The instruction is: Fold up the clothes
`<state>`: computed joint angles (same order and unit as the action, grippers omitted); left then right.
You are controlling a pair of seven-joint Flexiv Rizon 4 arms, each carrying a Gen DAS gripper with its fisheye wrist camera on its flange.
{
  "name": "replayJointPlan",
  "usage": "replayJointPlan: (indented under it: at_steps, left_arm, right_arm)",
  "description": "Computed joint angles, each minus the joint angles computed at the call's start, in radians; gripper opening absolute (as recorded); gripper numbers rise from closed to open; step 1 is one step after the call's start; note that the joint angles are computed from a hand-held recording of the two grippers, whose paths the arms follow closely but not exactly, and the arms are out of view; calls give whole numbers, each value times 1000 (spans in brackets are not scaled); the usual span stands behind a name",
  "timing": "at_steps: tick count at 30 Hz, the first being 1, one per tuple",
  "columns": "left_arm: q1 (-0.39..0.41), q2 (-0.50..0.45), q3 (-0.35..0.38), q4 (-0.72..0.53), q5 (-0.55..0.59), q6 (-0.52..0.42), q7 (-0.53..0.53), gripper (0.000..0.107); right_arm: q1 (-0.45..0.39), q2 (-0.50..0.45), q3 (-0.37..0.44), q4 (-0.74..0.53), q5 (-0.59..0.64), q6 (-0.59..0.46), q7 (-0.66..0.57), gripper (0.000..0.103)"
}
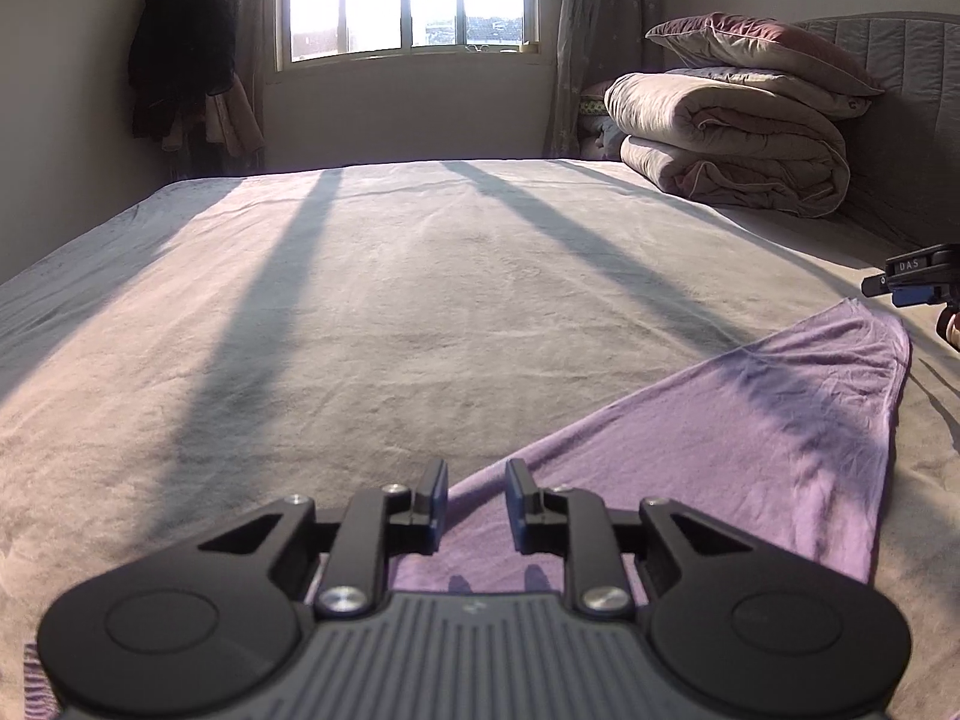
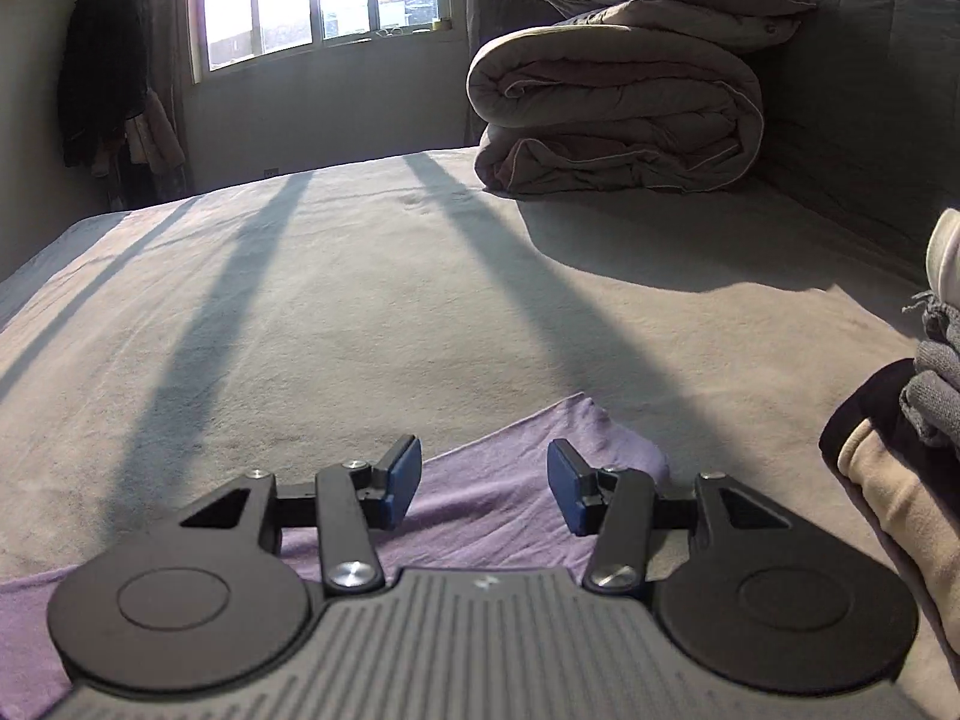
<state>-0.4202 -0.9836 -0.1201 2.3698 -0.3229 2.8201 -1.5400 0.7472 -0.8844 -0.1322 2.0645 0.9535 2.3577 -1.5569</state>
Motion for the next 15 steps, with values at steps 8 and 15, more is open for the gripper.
replayJointPlan:
  at_steps: [8,15]
  left_arm:
    - [27,-18,-9,-19,38,-35,-25,21]
    - [10,-15,-1,-23,24,-53,-10,22]
  right_arm:
    - [-435,-36,322,157,-345,242,612,37]
    - [-512,-79,352,206,-583,323,830,29]
